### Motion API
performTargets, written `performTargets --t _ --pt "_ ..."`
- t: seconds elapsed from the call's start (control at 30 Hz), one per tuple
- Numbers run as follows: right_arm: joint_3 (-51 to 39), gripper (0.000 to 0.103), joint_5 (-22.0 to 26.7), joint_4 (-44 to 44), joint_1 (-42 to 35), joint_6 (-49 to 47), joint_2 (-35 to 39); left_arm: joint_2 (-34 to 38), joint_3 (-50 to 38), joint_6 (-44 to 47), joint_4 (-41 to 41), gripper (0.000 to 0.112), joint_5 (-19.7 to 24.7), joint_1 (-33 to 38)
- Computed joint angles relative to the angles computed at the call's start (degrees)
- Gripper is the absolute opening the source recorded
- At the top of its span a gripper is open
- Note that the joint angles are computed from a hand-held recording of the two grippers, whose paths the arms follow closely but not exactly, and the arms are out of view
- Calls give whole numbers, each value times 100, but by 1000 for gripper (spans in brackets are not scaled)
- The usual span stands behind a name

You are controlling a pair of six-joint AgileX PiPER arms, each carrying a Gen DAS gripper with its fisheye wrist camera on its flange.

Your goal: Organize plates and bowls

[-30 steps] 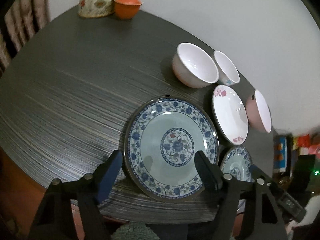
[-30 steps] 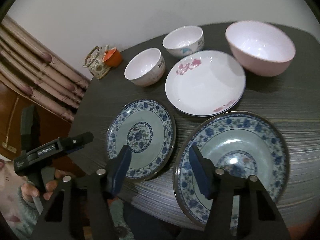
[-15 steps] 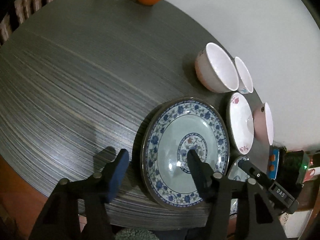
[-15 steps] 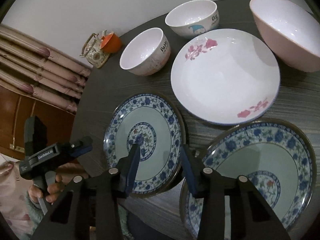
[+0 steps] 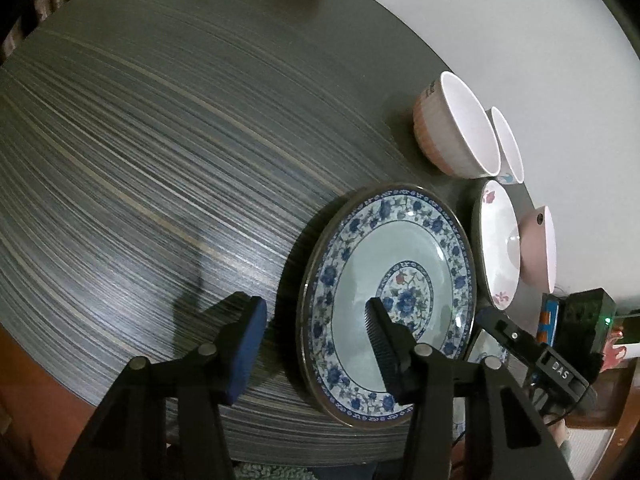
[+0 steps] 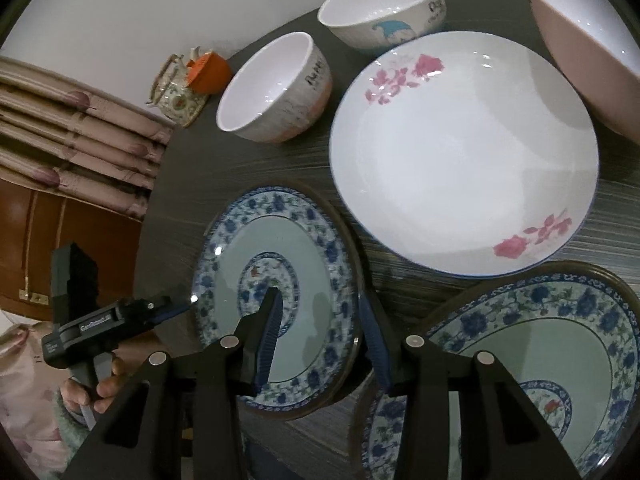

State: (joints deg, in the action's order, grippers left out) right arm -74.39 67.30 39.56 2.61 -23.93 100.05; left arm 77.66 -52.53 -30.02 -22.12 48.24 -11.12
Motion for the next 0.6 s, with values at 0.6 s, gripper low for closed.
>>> performTargets --t 0.6 --pt "-278 21 -152 -86 192 -41 577 284 56 147 -151 26 -279 -206"
